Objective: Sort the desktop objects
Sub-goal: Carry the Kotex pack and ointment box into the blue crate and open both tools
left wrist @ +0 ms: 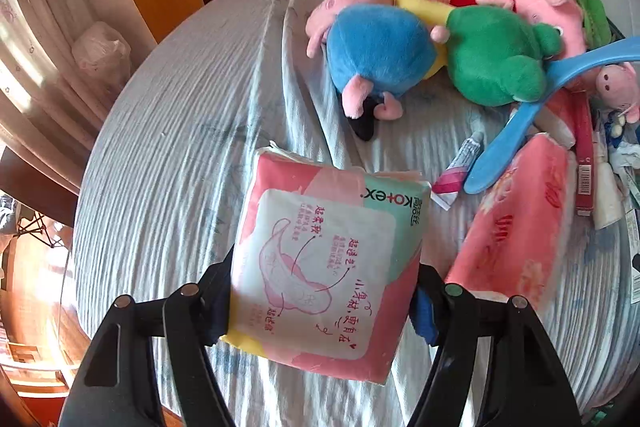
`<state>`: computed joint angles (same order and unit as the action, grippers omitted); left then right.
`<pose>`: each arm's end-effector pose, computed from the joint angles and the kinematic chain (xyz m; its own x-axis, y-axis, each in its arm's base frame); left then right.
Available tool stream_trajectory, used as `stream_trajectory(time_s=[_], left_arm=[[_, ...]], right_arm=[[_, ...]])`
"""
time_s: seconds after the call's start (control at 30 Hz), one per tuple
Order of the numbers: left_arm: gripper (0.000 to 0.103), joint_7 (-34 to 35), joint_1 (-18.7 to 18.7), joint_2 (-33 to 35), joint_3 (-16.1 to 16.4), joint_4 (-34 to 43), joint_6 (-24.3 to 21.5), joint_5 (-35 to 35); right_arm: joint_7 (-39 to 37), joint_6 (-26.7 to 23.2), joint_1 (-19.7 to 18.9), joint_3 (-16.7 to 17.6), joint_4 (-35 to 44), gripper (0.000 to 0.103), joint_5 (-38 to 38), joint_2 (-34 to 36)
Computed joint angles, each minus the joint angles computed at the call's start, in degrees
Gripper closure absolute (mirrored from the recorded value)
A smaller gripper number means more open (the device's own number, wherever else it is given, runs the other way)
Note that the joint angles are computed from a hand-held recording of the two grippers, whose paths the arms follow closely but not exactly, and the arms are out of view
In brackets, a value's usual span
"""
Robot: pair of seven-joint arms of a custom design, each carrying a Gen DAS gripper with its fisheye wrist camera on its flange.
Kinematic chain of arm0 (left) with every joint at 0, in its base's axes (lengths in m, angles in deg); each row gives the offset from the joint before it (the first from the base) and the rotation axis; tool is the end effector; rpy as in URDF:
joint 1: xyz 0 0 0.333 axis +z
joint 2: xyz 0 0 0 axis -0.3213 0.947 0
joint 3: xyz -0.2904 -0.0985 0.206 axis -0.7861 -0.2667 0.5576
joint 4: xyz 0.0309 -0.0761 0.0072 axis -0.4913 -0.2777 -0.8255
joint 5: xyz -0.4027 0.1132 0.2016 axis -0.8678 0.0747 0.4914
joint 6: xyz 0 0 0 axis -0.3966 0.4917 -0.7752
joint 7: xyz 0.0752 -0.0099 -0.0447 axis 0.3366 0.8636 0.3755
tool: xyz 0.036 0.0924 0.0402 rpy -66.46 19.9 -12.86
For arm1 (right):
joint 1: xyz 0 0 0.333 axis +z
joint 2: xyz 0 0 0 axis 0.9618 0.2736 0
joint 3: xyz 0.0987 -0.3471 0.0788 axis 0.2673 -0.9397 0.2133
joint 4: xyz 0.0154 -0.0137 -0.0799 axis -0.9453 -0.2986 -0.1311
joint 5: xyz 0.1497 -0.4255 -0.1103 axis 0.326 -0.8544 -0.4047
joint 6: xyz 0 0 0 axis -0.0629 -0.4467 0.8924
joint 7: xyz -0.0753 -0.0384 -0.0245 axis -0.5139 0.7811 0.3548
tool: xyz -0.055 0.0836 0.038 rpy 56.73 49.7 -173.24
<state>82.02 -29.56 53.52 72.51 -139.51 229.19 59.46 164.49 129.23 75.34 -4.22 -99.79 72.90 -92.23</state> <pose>0.5890 -0.2435 0.5173 -0.1835 -0.9803 -0.0723 -0.8681 0.1962 -0.4560 0.5357 0.0455 0.4687 -0.3991 -0.9165 -0.0276 -0.8471 0.3801 -0.3714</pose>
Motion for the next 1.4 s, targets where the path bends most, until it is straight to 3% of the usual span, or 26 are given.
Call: stream_trajectory(time_s=[0.1,0.33,0.57,0.7,0.93,1.03,1.2,1.27,1.4], left_arm=[[0.034,2.70,-0.22,-0.70,0.11,1.09,3.28,-0.61],[0.034,6.45,-2.87,-6.27,-0.93,-1.29,9.95,-3.20],[0.034,10.35,-7.50,-10.03,-1.88,-3.10,12.56,-7.01],[0.034,9.82,-9.99,-10.17,-3.31,-1.79,14.31,-7.75],[0.034,8.60,-14.59,-7.02,-6.95,5.27,16.78,-6.57],[0.034,11.60,-18.06,-3.79,-7.90,10.50,17.03,-9.77],[0.034,6.42,-21.59,3.61,-12.32,21.52,16.17,-1.95],[0.034,6.09,-23.71,6.90,-13.22,26.07,14.91,-0.27],[0.034,3.89,-30.10,15.28,-13.54,37.90,7.94,6.36]], right_arm=[[5.23,0.87,-1.39,2.77,-2.23,0.065,-6.01,-5.79],[10.15,0.99,-4.98,7.52,-1.35,0.065,-12.44,-14.75],[12.43,0.05,-8.69,11.74,-3.12,0.065,-16.02,-26.58],[12.81,0.96,-11.02,12.10,-5.01,0.065,-16.13,-32.99],[7.03,2.67,-16.45,8.96,-8.45,0.065,-14.24,-43.25],[2.90,1.63,-19.23,7.11,-9.30,0.065,-13.83,-46.56],[-6.53,-0.11,-22.58,1.46,-10.52,0.065,-12.69,-49.90],[-9.89,-0.01,-24.22,-0.74,-11.32,0.065,-12.37,-50.78],[-15.99,0.46,-27.04,-5.25,-11.90,0.065,-10.85,-50.66]])
